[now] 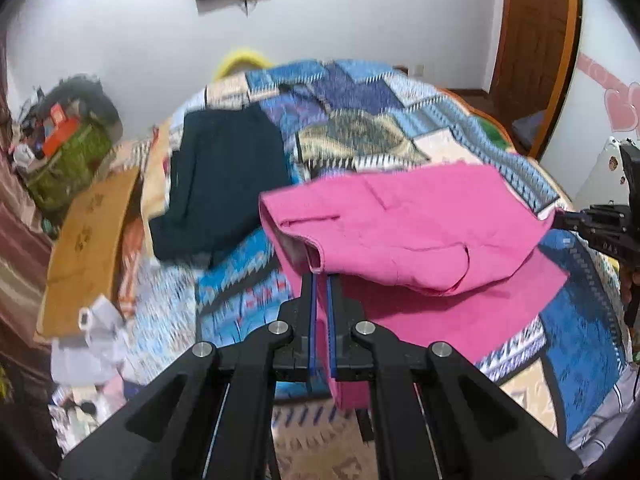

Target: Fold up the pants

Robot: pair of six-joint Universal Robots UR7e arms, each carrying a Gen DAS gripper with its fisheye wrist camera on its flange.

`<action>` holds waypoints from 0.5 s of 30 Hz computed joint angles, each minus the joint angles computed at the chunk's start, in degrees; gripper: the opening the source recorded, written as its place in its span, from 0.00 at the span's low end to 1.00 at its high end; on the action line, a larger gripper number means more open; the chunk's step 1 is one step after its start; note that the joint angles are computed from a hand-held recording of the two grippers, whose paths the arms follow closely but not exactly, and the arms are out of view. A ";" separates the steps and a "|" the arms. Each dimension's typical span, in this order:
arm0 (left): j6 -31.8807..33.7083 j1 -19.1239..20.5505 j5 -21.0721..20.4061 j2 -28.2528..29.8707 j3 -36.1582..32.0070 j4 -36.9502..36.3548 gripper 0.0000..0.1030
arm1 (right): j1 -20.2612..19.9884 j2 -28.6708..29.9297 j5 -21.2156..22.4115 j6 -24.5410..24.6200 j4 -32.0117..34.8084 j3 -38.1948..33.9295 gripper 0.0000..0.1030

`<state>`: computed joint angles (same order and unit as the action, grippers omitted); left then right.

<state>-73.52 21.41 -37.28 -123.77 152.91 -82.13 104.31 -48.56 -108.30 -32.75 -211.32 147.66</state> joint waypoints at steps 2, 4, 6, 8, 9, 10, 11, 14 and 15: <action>-1.36 0.26 -1.60 -0.54 0.50 1.50 0.05 | -0.66 1.30 -0.53 0.09 -2.02 1.21 0.05; -2.77 -0.29 -2.77 -1.13 0.56 3.62 0.05 | -1.91 1.53 0.39 1.06 -3.69 2.74 0.05; -4.93 -1.63 -4.06 -2.49 0.04 7.21 0.05 | -2.59 0.98 1.12 1.85 -3.39 3.99 0.05; -6.43 -3.08 -5.08 -4.30 -0.69 10.09 0.11 | -2.43 0.15 1.15 2.02 -3.36 4.92 0.06; -8.42 -4.45 -5.44 -4.82 -1.39 12.65 0.14 | -2.05 0.45 0.99 2.09 -4.55 5.54 0.07; -9.53 -5.16 -5.44 -4.92 -1.75 14.02 0.23 | -1.65 0.14 1.04 2.01 -5.22 6.03 0.10; -11.65 -6.63 -5.51 -4.98 -2.34 16.49 0.34 | -1.14 -0.30 1.34 1.90 -6.04 6.48 0.13; -14.67 -9.42 -5.20 -4.60 -3.36 19.83 0.53 | 1.02 -0.54 1.71 1.68 -9.15 7.30 0.44; -14.71 -9.72 -5.05 -4.11 -3.56 19.69 0.55 | 1.73 -0.40 1.83 1.64 -9.89 7.30 0.55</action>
<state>-88.23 11.69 -42.32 -127.88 149.35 -62.43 106.04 -48.96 -106.47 -31.11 -221.21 154.95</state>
